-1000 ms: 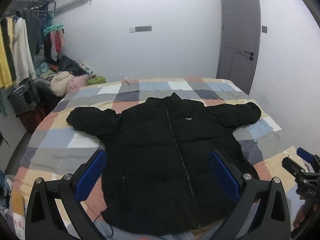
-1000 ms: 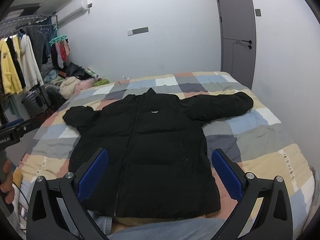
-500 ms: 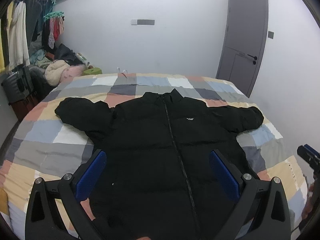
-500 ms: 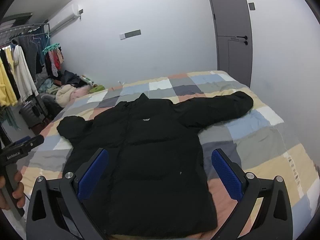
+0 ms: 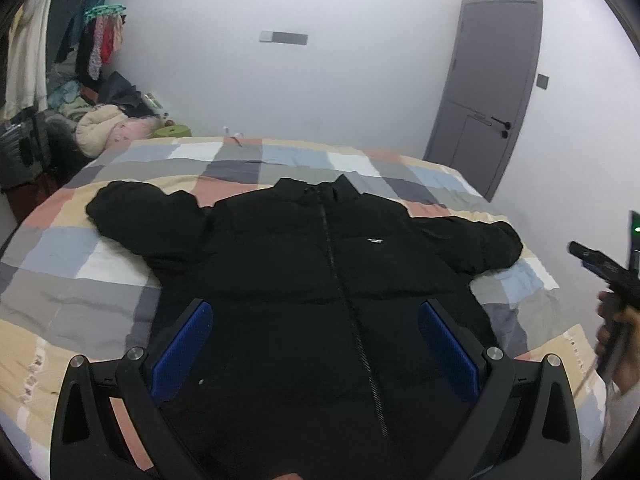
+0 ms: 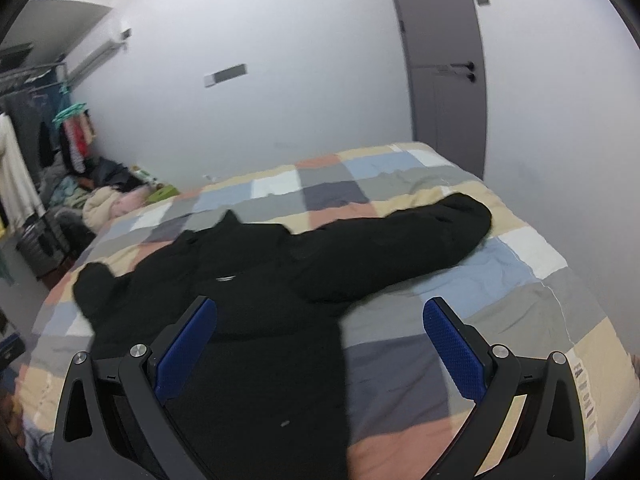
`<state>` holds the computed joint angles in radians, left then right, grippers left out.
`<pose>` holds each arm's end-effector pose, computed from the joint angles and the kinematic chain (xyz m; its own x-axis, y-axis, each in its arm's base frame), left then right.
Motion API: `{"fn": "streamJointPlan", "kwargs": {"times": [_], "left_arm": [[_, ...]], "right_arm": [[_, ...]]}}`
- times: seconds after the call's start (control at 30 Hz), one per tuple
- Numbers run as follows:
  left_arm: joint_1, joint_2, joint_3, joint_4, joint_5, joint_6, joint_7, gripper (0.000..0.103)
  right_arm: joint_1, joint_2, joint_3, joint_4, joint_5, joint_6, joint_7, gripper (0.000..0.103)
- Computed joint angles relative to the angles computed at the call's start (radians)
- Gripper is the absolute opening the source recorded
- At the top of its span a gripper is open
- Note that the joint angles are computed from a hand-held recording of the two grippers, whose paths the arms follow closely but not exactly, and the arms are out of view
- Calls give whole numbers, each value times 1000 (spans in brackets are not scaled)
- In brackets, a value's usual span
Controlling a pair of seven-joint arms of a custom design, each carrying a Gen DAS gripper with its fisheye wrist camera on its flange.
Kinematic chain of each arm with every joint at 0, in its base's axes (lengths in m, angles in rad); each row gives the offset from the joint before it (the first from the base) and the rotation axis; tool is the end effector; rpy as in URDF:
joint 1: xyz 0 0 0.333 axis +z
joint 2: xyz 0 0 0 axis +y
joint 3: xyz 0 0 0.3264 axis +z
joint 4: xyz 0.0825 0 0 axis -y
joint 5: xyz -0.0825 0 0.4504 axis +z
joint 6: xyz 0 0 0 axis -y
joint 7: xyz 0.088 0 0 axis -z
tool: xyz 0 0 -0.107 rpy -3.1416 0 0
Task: Fold large clothes
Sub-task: 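Reach the right tool to the jacket sleeve cuff and grasp it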
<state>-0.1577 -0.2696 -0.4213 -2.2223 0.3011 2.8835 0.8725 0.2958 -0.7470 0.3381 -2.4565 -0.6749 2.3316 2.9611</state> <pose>0.4703 -0.3491 0.5661 -0.2545 -0.9518 0.1710 -0.6165 0.0235 -0.7870 0.3479 0.2719 0.5988 -0.3382 -0.9277 -0.1580 -0.4817 0.3149 -0.8178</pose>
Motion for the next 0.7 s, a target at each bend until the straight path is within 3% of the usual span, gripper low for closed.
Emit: {"fn": "streamJointPlan", "kwargs": {"times": [0.2, 0.33, 0.43, 0.57, 0.7], "left_arm": [[38, 93, -23, 50, 92, 34, -99, 103], [25, 158, -5, 93, 181, 23, -189, 103], [1, 213, 14, 136, 252, -3, -249, 103], [-47, 286, 59, 188, 283, -22, -285, 103], [-100, 348, 113, 237, 345, -45, -343, 103]], "right_arm": [[-68, -45, -115, -121, 5, 103, -45, 103], [-158, -37, -177, -192, 24, 258, -31, 103], [-262, 4, -205, -231, 31, 411, 10, 103], [-394, 91, -206, -241, 50, 586, 48, 100], [-554, 215, -157, -211, 47, 716, 94, 98]]}}
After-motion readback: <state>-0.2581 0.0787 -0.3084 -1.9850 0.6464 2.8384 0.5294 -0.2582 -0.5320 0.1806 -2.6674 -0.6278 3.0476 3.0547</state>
